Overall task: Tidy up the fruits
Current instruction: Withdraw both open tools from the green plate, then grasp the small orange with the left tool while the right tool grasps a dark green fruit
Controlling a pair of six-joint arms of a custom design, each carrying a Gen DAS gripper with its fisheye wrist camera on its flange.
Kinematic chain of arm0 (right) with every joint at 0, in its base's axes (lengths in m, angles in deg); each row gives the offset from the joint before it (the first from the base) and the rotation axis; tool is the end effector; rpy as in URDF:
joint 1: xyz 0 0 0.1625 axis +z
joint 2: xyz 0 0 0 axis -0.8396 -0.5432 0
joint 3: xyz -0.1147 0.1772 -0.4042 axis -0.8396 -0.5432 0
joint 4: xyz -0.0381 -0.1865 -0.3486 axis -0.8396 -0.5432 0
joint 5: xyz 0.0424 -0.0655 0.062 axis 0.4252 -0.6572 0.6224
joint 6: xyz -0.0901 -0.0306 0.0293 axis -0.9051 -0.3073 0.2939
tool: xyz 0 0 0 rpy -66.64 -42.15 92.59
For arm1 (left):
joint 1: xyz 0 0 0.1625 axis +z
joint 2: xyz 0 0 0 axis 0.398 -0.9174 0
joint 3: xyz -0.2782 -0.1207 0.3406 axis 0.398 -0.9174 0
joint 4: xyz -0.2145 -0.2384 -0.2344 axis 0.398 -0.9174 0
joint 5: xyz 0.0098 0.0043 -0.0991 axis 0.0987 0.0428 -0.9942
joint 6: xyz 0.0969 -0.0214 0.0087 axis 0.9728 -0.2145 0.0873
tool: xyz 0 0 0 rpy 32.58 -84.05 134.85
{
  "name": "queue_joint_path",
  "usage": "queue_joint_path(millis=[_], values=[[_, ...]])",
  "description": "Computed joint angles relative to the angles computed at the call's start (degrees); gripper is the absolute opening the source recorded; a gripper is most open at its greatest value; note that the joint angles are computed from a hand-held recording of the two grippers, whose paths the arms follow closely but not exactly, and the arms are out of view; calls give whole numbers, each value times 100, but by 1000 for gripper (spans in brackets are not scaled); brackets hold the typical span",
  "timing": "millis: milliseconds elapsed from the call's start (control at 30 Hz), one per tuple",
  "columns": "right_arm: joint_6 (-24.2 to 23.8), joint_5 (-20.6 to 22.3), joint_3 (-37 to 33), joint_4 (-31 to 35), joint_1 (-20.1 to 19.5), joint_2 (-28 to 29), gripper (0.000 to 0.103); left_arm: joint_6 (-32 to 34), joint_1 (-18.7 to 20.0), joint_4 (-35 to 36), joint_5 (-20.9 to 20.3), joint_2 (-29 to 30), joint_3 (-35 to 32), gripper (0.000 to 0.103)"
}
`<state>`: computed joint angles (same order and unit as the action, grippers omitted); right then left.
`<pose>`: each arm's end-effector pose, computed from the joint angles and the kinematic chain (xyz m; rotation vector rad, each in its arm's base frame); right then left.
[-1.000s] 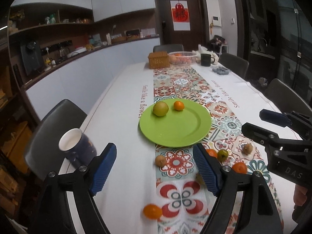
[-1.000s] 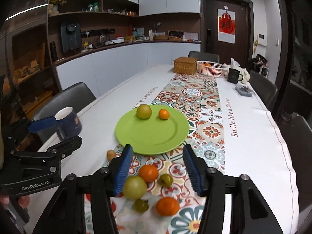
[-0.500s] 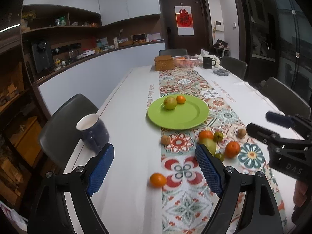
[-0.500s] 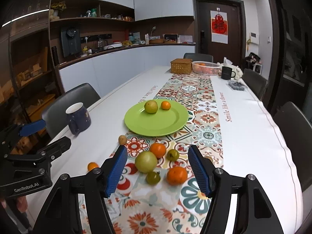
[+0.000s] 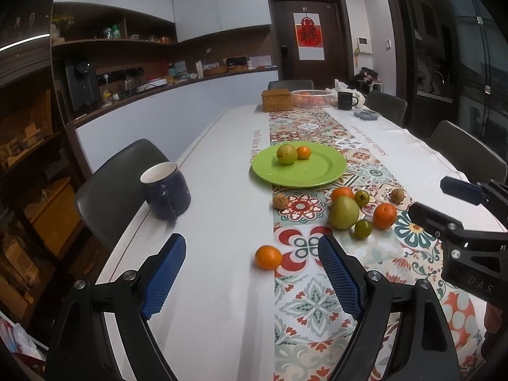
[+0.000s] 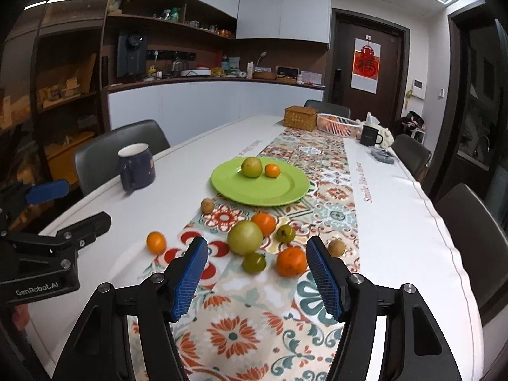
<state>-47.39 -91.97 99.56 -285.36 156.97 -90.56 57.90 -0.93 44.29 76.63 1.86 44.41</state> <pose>0.1503 -0.3224 0.0906 0.7619 -2.1475 1.0648 -0.1381 -0.3013 0.0943 0.6055 2.0396 -1.0656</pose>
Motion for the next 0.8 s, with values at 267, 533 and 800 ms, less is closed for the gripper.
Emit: queue_joint_path(millis=[267,533,800], values=[[-48,98,-135,159,-225,217,65,604,284,-508,-46,33,10,86],[-118,133,-386,592,-482,237,65,1741,859,-1054,154,48,-225,86],[77,204,-636,1316,-704,89,59,2773,1483,-1445,570,0,-536,85]])
